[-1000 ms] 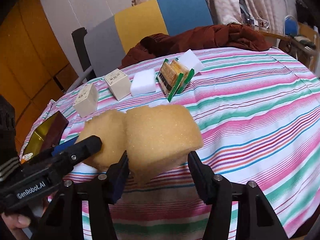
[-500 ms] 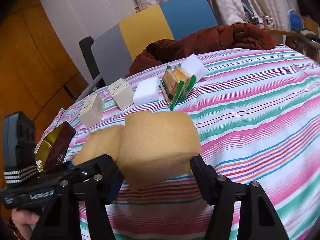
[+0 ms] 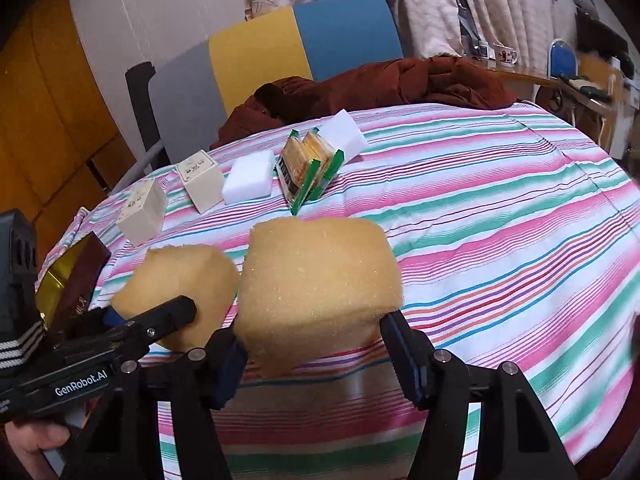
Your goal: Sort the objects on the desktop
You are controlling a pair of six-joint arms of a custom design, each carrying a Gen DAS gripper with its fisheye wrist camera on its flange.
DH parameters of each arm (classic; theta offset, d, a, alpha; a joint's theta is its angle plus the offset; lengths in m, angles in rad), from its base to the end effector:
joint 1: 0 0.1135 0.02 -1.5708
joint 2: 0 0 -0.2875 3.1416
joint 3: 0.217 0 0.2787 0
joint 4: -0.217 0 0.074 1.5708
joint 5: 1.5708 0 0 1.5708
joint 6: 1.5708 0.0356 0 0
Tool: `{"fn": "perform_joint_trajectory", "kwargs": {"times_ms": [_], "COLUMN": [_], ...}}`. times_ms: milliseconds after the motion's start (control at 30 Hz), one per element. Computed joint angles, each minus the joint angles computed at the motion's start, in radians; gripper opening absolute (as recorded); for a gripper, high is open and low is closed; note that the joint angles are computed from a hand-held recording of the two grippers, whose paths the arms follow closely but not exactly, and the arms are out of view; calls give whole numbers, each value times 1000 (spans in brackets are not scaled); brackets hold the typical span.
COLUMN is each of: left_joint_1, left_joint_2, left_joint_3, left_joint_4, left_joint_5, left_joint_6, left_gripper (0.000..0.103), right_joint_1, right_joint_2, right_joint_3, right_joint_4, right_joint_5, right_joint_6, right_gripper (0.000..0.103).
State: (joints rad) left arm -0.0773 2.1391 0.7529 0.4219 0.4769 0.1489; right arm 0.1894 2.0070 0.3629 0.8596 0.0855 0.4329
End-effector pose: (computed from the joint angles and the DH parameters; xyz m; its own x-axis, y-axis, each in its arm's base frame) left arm 0.3416 -0.0429 0.0125 -0.7613 0.1912 -0.6196 0.4474 0.8466 -0.2884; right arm 0.2548 0.0457 0.0209 -0.6836 0.2945 -0.6678 0.1747 0.9544 0.2421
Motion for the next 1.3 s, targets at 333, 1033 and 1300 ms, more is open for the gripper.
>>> {"fn": "perform_joint_trajectory", "kwargs": {"times_ms": [333, 1033, 1300], "left_joint_1": [165, 731, 776], "left_joint_2": [-124, 90, 372], "left_joint_3": [-53, 581, 996], "left_joint_4": [-54, -589, -837], "left_joint_5": [100, 127, 66], "left_joint_6": [43, 278, 288], "left_gripper": [68, 69, 70], "right_joint_1": [133, 528, 571], "right_joint_2": [-100, 278, 613], "right_joint_3": [39, 1026, 1571], "right_joint_4": [-92, -711, -1035], "right_joint_5": [23, -45, -81], "right_joint_6": [55, 63, 124], "right_gripper": [63, 64, 64]}}
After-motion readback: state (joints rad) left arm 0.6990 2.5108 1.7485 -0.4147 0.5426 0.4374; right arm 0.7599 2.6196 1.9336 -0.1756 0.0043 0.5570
